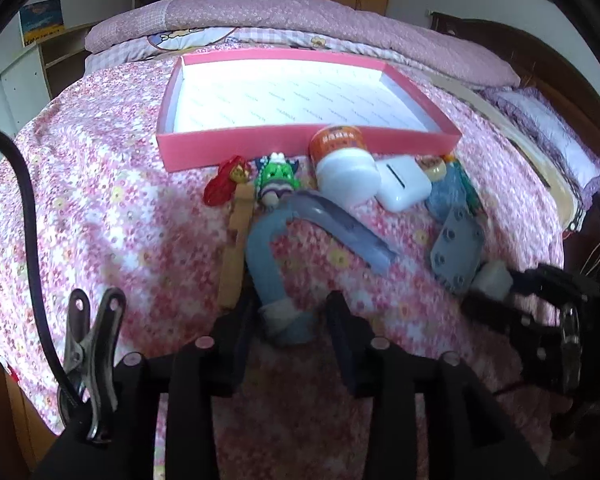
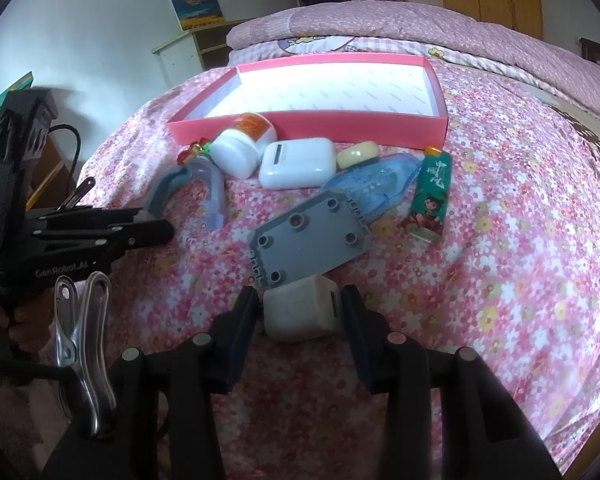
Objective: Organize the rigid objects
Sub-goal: 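Close the left tool on the blue curved handle and lift it, then carry the blue handle with the left tool while the right tool carries the cube into the pink box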
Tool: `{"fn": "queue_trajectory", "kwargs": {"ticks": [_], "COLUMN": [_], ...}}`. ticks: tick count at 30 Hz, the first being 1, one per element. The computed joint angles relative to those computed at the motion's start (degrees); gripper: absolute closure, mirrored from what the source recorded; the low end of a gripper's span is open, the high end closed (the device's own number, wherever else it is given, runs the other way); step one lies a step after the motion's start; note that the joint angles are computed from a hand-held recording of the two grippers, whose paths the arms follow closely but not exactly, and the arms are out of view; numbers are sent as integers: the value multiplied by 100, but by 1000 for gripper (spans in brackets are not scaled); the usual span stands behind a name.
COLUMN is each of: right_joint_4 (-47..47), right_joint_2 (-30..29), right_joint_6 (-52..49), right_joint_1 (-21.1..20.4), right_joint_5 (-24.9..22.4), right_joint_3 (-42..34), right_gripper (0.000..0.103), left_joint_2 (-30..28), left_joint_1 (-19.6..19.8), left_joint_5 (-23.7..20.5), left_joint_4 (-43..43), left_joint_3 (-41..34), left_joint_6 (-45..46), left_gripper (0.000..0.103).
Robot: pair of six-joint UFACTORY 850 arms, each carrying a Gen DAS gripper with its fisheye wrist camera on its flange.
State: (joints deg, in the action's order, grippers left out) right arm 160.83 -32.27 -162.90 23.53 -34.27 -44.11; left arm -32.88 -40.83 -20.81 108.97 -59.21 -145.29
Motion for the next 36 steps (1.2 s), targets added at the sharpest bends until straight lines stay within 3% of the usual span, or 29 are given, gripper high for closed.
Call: {"fn": "queue_trajectory", "kwargs": {"ticks": [7, 8, 10, 14, 36], "right_joint_4": [59, 90, 105, 101, -64], "right_joint_2": [-10, -13, -11, 6, 240], "right_joint_6": [-45, -62, -88, -52, 164], "right_joint_1": [9, 23, 21, 1, -54], "right_joint_5": [-32, -27, -42, -103, -252], "right_joint_3": [10, 1, 11, 38, 114], "right_gripper": [58, 58, 59, 65, 65], "left_joint_2": [-36, -42, -38, 101, 516], "left_joint_1": [89, 70, 66, 129, -11], "left_joint_5": [-25, -66, -128, 17, -491], "left_joint_4": [317, 113, -90, 788, 998], "left_joint_3": [-57, -73, -77, 118, 445], "left_joint_6": [-444, -242, 55, -885, -1069], "left_gripper": [64, 74, 85, 86, 87]}}
